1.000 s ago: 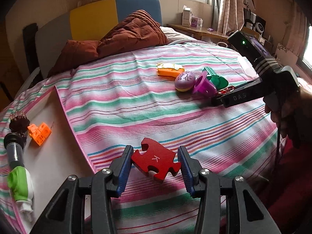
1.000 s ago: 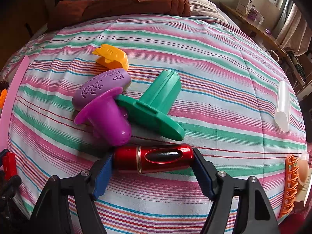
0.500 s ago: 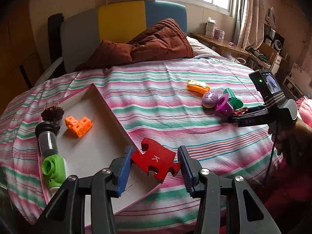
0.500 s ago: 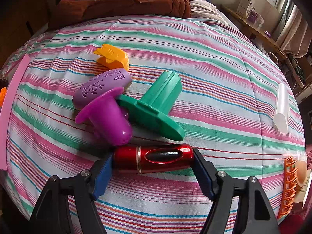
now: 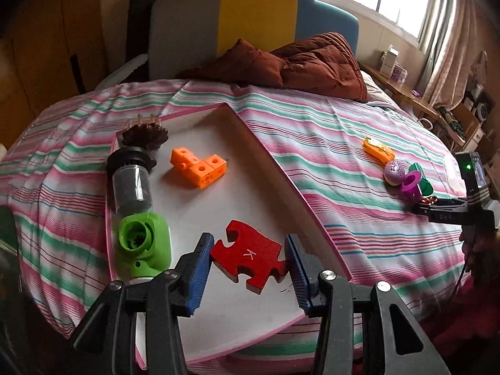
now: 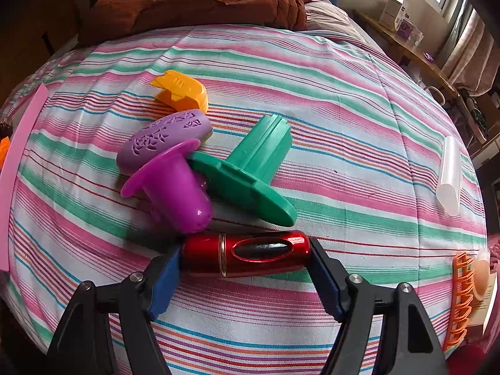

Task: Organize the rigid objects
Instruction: 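Carry the red puzzle piece to the tray and set it beside the orange blocks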

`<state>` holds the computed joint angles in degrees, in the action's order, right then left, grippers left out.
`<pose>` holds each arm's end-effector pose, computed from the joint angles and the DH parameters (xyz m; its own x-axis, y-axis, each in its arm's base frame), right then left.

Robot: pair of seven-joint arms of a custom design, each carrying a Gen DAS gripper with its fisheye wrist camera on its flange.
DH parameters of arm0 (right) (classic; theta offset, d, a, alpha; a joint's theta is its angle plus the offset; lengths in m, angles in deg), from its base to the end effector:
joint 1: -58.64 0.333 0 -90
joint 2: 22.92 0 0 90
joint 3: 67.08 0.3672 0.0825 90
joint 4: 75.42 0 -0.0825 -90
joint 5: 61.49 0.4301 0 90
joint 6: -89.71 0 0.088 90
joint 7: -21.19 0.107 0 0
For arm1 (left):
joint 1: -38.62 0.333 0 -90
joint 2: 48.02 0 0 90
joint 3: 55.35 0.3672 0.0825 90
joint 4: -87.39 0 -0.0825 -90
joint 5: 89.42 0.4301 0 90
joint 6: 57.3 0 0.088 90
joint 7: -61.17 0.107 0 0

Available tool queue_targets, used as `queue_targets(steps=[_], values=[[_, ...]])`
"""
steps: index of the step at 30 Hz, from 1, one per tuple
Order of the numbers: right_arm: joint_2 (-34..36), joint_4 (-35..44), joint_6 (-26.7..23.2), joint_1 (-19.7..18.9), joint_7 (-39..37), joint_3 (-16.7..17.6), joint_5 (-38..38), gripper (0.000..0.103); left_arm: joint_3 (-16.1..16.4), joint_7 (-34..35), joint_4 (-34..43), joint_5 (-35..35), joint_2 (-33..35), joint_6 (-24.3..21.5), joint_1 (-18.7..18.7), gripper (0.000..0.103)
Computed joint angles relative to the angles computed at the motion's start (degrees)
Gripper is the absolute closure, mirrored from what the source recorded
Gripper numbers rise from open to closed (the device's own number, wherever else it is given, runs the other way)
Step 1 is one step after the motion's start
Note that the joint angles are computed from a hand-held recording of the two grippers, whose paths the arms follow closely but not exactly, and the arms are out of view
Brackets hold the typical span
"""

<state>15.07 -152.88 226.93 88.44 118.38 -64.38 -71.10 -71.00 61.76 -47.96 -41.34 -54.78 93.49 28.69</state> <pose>0.7114 0.4396 0.3950 0.4890 -0.8690 0.0754 -0.7925 -0.4787 -0.3779 0.4815 -0.2531 0.4284 0.3848 -0.9150 0.1213 -0.7046 -0.3761 -0.6018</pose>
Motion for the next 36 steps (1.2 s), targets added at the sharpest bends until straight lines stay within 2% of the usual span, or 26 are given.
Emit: queue_targets(steps=[7,14,18,23,26,30,33,36], values=[[0.2,0.3,-0.1,0.3,0.0,-0.3,-0.4,0.027,2.1,-0.6,-3.4,-3.5,-2.1,6.0,3.6,0.056],[0.2,0.3,0.1,0.6,0.1,-0.4,-1.1,0.027,3.3,2.6,-1.9,-6.7,-0.1,6.4,6.8,0.056],[0.1,0.2,0.1,0.5,-0.1,-0.4,-1.2,0.027,4.1,6.1,-0.4,-9.0,2.2,5.9,6.9,0.056],[0.0,0.0,0.2,0.5,-0.1,-0.4,-1.2,0.027,5.0,8.0,2.4,-6.5,5.0,3.3,6.3,0.055],[0.1,0.1,0.1,0.6,0.0,-0.4,-1.3,0.027,6.0,8.2,3.2,-6.3,6.0,4.1,6.1,0.055],[0.1,0.1,0.2,0.6,0.0,-0.4,-1.3,0.027,6.5,6.7,3.3,-4.4,6.0,4.3,5.8,0.054],[0.6,0.8,0.0,0.4,-0.4,-0.4,-1.1,0.027,6.6,4.6,2.7,-1.7,5.3,5.1,5.7,0.046],[0.6,0.8,0.0,0.4,-0.3,-0.4,-1.1,0.027,6.2,3.3,2.2,-1.0,4.2,4.5,5.8,0.045]])
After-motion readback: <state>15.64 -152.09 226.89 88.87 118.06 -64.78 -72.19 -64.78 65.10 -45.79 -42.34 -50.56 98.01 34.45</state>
